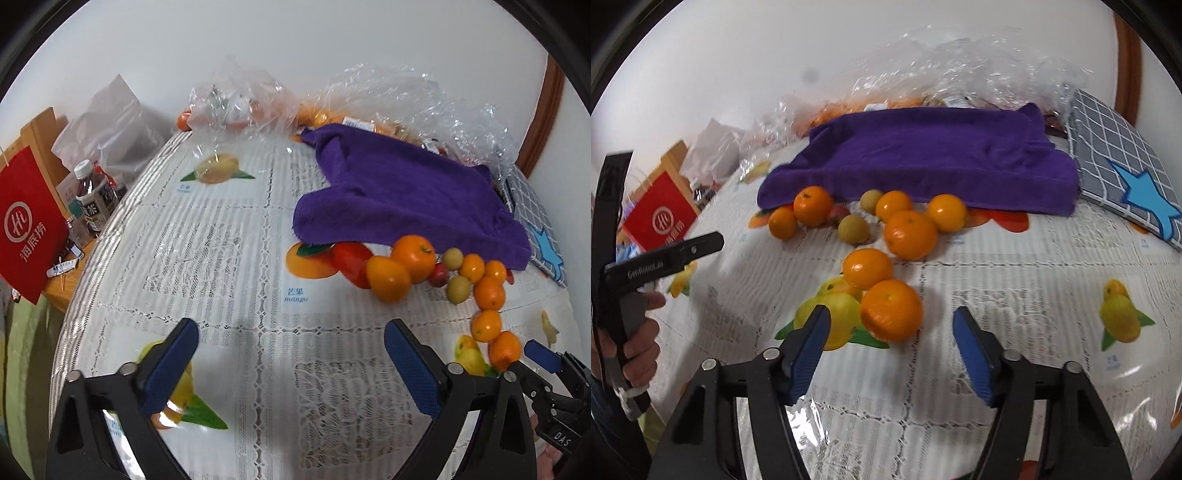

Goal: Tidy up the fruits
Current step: 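Grasp a round orange with the right tool while the left tool grasps a small oval orange, then lift the held oranges off the sheet with both tools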

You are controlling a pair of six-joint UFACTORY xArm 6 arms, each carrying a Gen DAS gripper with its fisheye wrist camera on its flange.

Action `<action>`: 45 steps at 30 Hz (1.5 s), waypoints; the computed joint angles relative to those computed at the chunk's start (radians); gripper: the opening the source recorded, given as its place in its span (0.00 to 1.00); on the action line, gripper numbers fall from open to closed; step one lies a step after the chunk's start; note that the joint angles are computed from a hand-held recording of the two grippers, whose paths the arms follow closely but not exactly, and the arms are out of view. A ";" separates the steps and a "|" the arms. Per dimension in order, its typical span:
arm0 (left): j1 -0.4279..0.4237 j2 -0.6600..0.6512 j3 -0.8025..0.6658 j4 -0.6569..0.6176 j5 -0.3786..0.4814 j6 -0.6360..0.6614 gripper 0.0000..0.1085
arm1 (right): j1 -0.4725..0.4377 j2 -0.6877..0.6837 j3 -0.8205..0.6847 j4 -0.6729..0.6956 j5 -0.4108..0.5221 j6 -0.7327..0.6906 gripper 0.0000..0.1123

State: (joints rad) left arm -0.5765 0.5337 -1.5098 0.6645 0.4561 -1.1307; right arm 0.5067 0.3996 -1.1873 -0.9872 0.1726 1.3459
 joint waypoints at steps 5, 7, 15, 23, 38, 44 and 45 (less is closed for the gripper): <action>-0.003 0.027 -0.013 -0.028 -0.010 0.037 0.84 | 0.020 0.046 -0.044 0.047 0.054 -0.063 0.44; -0.003 0.027 -0.004 0.002 -0.030 0.011 0.84 | 0.016 0.057 -0.046 0.033 0.045 -0.054 0.36; -0.019 0.104 -0.091 -0.081 -0.066 0.131 0.84 | -0.022 0.023 -0.009 -0.176 0.046 0.092 0.35; -0.029 0.227 -0.272 -0.184 -0.050 0.234 0.70 | -0.102 -0.016 0.045 -0.271 0.010 0.194 0.36; -0.016 0.269 -0.313 -0.151 -0.110 0.174 0.33 | -0.092 0.029 -0.002 -0.138 0.041 0.012 0.52; -0.013 0.266 -0.303 -0.168 -0.127 0.181 0.32 | -0.128 0.019 0.017 -0.204 -0.039 0.117 0.53; -0.010 0.262 -0.292 -0.182 -0.146 0.187 0.32 | -0.136 0.020 0.017 -0.217 -0.058 0.138 0.53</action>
State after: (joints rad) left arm -0.5866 0.7959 -1.8014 0.4823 0.3103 -0.9438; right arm 0.3710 0.4195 -1.1700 -1.2044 0.1146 1.4840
